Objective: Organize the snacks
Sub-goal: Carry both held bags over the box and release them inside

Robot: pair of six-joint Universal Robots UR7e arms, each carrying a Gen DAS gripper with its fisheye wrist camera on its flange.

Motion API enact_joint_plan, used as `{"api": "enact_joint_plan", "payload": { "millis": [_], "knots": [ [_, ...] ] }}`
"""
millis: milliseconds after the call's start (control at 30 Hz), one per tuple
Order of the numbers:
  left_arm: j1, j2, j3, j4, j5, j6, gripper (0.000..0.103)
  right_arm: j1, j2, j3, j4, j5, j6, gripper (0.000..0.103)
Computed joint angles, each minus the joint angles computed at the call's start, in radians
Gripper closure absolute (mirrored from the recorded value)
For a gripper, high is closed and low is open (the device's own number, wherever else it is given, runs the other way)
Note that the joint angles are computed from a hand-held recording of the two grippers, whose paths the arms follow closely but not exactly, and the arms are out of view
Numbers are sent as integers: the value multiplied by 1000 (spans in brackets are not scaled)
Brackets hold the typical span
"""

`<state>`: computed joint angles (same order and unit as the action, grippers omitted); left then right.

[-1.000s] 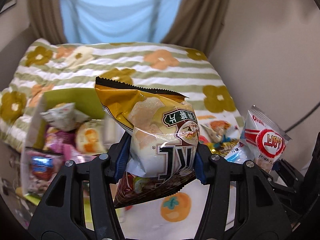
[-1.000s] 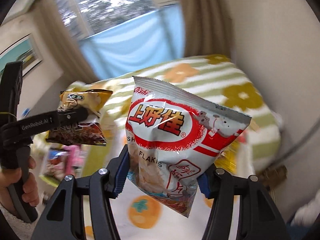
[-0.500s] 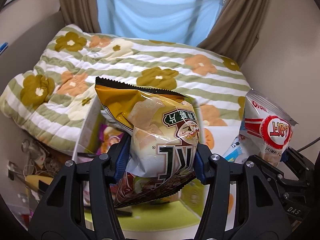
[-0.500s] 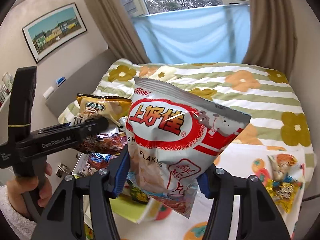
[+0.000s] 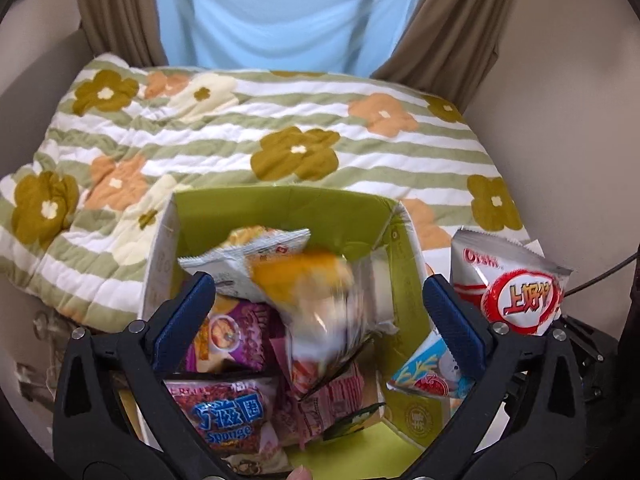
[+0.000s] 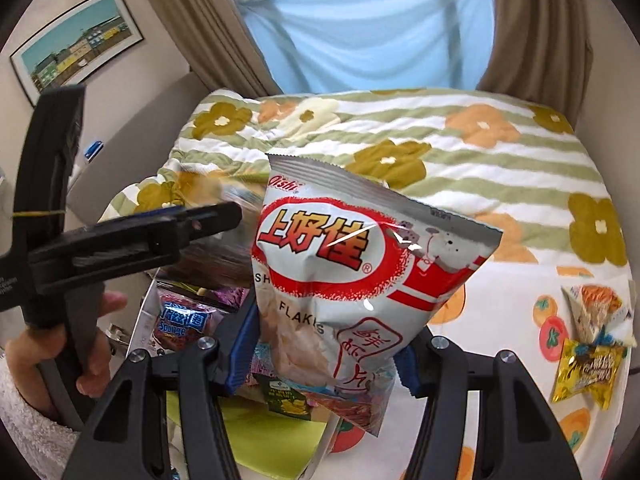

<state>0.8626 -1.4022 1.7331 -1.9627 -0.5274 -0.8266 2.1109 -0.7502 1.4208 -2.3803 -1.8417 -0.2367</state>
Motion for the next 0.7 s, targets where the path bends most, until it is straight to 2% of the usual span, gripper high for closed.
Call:
{"api": "enact_joint_plan", "payload": {
  "millis": [100, 200, 367, 567, 633, 667, 700],
  "knots": [
    [-13, -29, 6, 71, 19, -55, 0, 2, -8, 7, 20, -8, 28, 48],
    [-36, -86, 41, 161, 44, -161, 0, 6, -12, 12, 36, -3, 37, 48],
    [-54, -175, 92, 294, 44, -321, 0, 14, -14, 8, 87, 29, 42, 48],
    [-76, -248, 142, 347, 45, -417, 0, 31, 5, 3, 166, 79, 35, 48],
    [-90, -264, 148, 399, 52, -464, 0, 31, 11, -2, 187, 91, 41, 45],
    [-96, -269, 149, 418, 53, -482, 0, 32, 13, -1, 193, 94, 43, 39],
    [-101, -275, 153, 435, 53, -498, 0, 33, 14, 6, 186, 93, 43, 23]
  ]
}}
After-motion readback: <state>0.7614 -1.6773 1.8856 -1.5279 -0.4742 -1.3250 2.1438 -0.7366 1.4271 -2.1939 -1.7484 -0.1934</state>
